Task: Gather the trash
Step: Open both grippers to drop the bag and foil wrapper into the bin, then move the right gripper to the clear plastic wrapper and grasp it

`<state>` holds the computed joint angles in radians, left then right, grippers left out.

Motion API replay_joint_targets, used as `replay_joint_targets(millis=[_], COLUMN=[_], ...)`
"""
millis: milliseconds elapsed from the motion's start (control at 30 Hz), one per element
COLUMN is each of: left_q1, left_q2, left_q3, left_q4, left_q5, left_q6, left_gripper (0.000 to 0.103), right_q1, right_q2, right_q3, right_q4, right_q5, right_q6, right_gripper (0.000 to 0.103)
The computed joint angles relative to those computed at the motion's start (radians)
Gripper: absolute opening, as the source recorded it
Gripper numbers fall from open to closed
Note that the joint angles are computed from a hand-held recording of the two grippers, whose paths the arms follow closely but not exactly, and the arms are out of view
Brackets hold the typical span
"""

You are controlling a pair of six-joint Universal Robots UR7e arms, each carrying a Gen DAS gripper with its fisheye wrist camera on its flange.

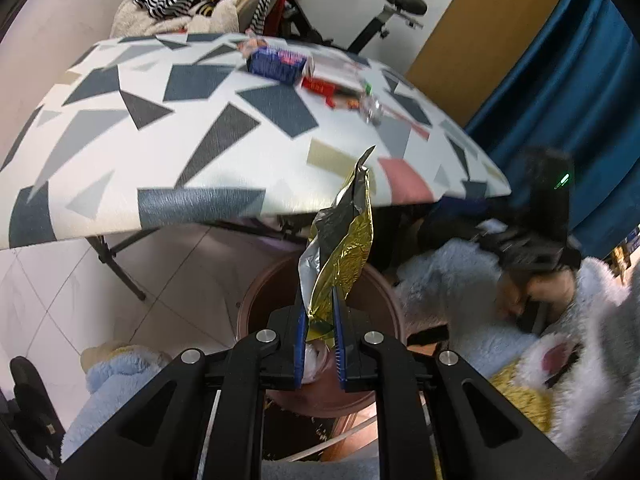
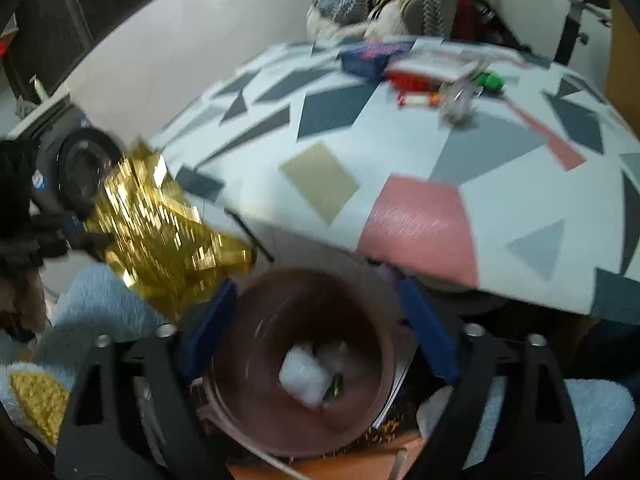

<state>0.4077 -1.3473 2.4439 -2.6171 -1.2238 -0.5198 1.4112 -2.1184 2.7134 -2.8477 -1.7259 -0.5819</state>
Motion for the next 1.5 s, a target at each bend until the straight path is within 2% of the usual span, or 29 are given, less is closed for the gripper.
replay_joint_targets(millis=[67,333,600,800,933,1000,1267,1333,1433,1467,1500], left_q1=[0.005,0.039,0.084,0.113,0.113,0.119,0.108,0.100,0.086,0.080,0.074], left_q2=[0.025,0.149,0.243,0.257,0.262,0.260,0.288,0.289,0.278,0.274,0.270], left_q3=[-0.005,-0.040,-0.031,-0.011,-0.002,-0.001,-0.016,-0.016,-0.004,0.001,0.008], left_q4=[0.007,0.000,-0.099,-0.161,-0.178,-0.188,-0.156,-0.151,-0.167,-0.177,-0.190], left_q5=[-0.002,0.002,-0.037,-0.057,-0.021,-0.030,-0.025,-0.007,0.028,0.041,0.059], left_q6=[0.011,0.097,0.134,0.136,0.098,0.103,0.127,0.122,0.106,0.100,0.092], left_gripper=[0.012,0.012,0.012,0.012,0.012,0.012,0.013,0.017,0.044,0.049,0.060], right_q1=[-0.021,-0.044,-0.082,-0.088,-0.077,-0.071,-0.060,-0.060,-0.060,-0.063,-0.065], right_q2=[-0.018,0.002,0.028,0.046,0.058,0.062,0.073,0.074,0.075,0.073,0.071], right_q3=[0.008,0.004,0.025,0.028,0.031,0.033,0.032,0.032,0.032,0.033,0.034], right_q4=[-0.028,-0.088,-0.171,-0.208,-0.226,-0.228,-0.234,-0.235,-0.233,-0.230,-0.230], right_q5=[0.027,0.007,0.014,0.004,-0.006,-0.013,-0.027,-0.027,-0.026,-0.021,-0.016], right_q6=[0.009,0.042,0.053,0.069,0.066,0.057,0.057,0.061,0.060,0.057,0.053], right_gripper=[0.096,0.097,0.097,0.097,0.097,0.097,0.097,0.097,0.097,0.097,0.097])
